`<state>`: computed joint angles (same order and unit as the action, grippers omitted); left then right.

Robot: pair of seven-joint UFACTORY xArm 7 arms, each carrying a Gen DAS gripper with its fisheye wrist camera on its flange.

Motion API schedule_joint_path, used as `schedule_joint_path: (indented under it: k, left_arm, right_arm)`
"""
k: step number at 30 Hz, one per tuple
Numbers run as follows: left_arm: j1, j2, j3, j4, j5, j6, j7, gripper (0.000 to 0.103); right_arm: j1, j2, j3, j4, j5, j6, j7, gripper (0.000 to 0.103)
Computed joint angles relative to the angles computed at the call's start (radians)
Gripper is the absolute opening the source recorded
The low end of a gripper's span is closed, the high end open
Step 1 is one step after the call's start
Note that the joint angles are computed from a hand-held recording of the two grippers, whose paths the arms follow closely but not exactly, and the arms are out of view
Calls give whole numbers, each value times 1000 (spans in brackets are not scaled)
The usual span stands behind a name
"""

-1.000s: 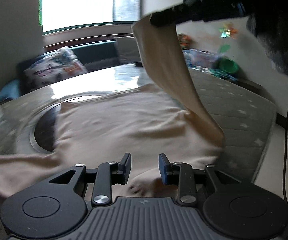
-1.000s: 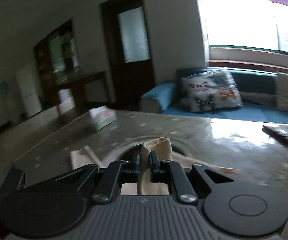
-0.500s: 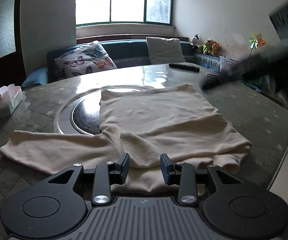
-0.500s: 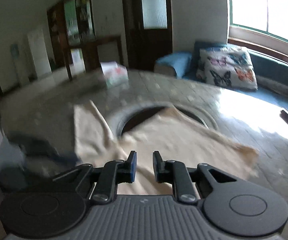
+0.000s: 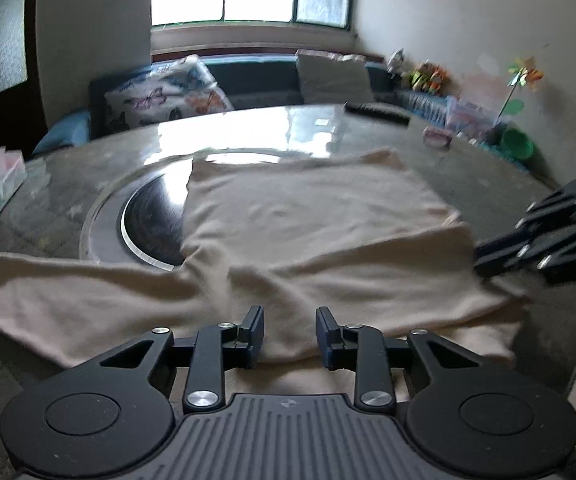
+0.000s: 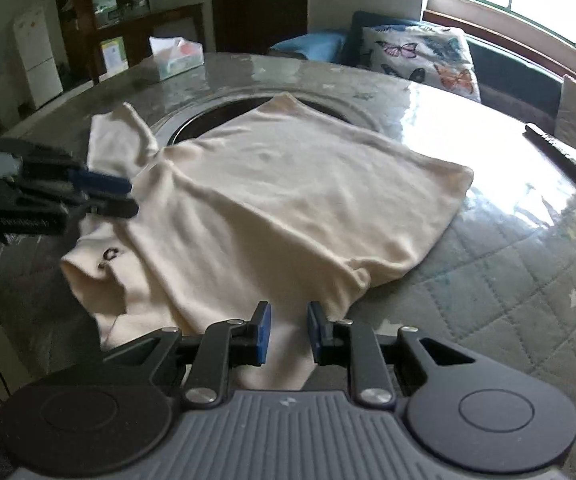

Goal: Fold clothes

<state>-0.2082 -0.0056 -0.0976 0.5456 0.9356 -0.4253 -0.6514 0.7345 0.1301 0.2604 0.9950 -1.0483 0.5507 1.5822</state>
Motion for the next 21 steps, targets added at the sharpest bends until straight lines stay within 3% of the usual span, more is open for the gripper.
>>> schedule_joint_path:
  k: [2,7,10,14,21]
  left_arm:
    - [7,4,5,13,43,-7,-41,27]
    - [4,23,-6,36,13,-31,-29,27]
    - [8,55,-20,61,-12,-6,-16,27]
    - [45,70,-33,68,6,-15,-28,27]
    - [70,31,-9,23,-4,-26,-13,27]
  right_arm:
    - [0,-5,-6,2,-36,1,30,20]
    - [-7,35,-23,38,-133,-8,127,22]
    - [-12,56,-35,44,-126,-17,147,22]
    - [-13,49,-41,31,-125,-33,154,22]
    - [10,104,-45,122,-122,-7,61,30]
